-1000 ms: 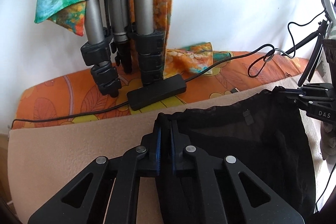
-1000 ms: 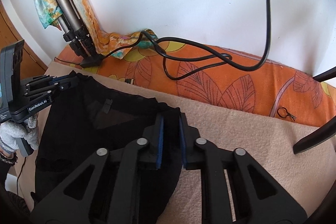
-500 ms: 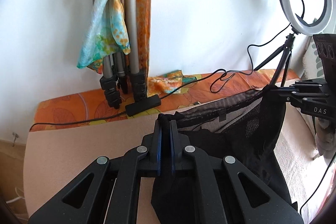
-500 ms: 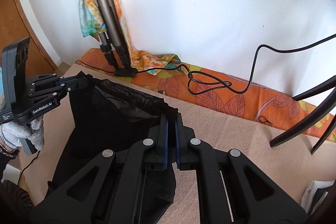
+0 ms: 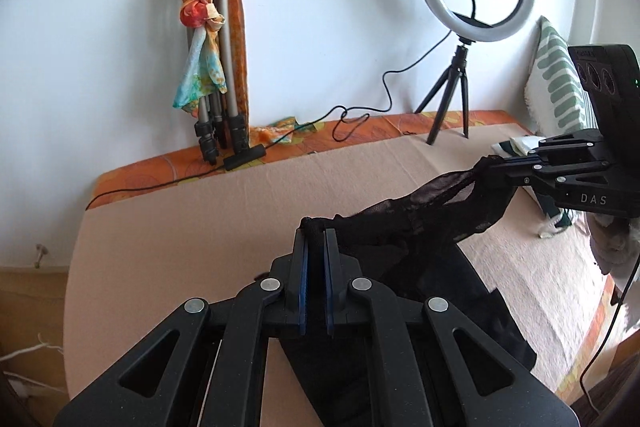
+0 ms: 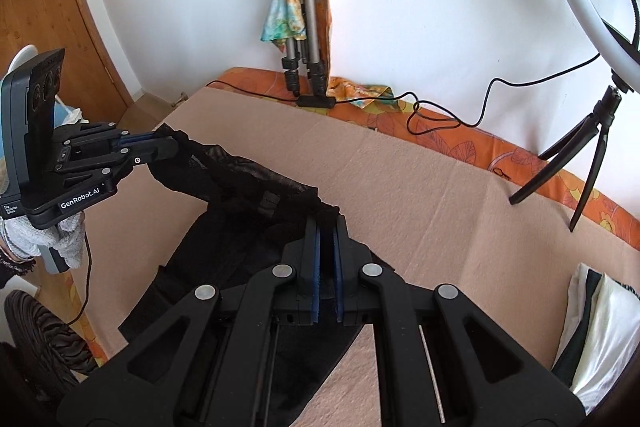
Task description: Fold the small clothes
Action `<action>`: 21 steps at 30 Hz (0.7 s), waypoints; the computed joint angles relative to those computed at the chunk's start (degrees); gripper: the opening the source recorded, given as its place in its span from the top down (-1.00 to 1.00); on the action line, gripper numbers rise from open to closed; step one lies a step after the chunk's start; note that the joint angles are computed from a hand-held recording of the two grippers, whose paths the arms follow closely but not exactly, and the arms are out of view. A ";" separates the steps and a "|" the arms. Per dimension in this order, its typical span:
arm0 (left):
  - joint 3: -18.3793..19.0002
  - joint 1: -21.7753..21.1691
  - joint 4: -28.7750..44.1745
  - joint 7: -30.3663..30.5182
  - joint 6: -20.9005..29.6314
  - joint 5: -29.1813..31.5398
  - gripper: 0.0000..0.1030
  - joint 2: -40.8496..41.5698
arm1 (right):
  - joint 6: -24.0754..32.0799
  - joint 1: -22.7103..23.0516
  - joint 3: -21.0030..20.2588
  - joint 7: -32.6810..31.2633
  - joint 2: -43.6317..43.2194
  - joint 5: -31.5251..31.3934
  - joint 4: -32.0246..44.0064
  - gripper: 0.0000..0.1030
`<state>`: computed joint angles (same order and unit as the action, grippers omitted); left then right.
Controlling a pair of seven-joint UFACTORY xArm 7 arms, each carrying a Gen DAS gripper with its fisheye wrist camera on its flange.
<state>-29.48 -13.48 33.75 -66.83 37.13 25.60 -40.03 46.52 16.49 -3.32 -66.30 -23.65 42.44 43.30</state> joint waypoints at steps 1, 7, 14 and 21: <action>-1.00 -1.23 -0.25 -0.76 1.05 -0.83 0.91 -0.86 | 0.61 -0.29 -0.38 -0.20 -2.37 0.07 -2.04 0.88; -6.68 -6.87 -1.33 -6.08 5.58 -3.53 0.91 -3.18 | 3.22 -1.79 -3.55 -0.72 -16.26 -1.72 -14.18 0.88; -10.55 -12.15 -2.35 -11.39 8.76 -4.11 0.91 -2.31 | 7.42 -5.11 -8.26 -0.31 -30.70 -7.35 -25.64 0.88; -11.14 -16.23 -3.65 -14.14 9.48 -2.67 0.89 -1.19 | 6.35 -8.99 -11.36 -3.33 -37.76 -12.38 -33.10 0.88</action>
